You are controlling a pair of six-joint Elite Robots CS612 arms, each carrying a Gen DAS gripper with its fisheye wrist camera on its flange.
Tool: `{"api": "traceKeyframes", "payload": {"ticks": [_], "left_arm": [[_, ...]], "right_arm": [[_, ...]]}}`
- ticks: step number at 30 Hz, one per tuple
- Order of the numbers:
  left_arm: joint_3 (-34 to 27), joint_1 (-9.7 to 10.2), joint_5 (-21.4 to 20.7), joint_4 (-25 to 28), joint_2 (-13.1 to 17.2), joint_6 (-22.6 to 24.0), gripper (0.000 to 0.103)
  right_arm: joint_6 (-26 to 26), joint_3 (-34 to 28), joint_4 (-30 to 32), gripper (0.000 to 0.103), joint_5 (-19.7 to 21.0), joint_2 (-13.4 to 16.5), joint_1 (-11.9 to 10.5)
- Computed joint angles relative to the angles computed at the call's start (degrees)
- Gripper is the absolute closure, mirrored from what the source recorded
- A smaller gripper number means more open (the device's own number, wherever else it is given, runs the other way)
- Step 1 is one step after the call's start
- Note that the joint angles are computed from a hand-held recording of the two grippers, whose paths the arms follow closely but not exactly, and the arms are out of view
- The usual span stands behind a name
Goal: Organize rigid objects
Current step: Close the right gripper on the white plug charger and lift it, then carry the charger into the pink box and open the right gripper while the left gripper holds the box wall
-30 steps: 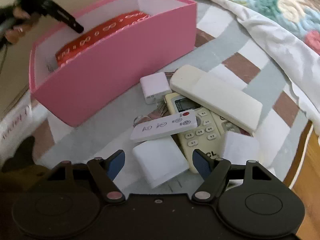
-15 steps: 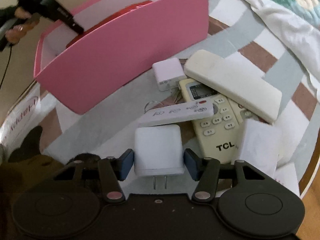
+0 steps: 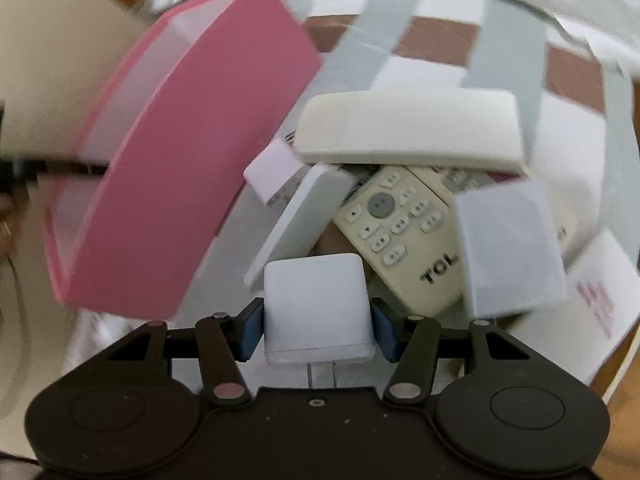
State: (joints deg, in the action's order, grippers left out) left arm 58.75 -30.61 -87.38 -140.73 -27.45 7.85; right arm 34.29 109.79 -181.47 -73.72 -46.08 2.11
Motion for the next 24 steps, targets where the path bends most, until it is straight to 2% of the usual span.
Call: {"api": "traceKeyframes", "payload": {"ticks": [4, 6, 12, 17, 20, 24], "left_arm": [[-0.06, -0.01, -0.26, -0.30, 0.12, 0.34, 0.091], [-0.16, 0.13, -0.80, -0.22, 0.13, 0.38, 0.091], [-0.14, 0.43, -1.80, -0.29, 0.12, 0.38, 0.092], [-0.34, 0.30, -1.24, 0.31, 0.14, 0.54, 0.092], [-0.36, 0.26, -1.20, 0.41, 0.13, 0.71, 0.092], [-1.27, 0.50, -2.19, 1.83, 0.43, -0.16, 0.092]], "right_arm": [[4.23, 1.30, -4.57, 0.042, 6.59, -0.36, -1.32], [5.46, 1.22, -5.90, 0.042, 7.92, -0.59, -1.36], [10.08, -0.48, -15.06, 0.042, 14.97, -0.43, -1.10], [7.10, -6.72, -14.78, 0.041, 18.83, 0.66, 0.49], [3.88, -12.48, -12.08, 0.041, 17.48, 2.98, 1.82], [-1.61, -20.53, 2.37, 0.042, 8.93, 5.65, 4.41]]}}
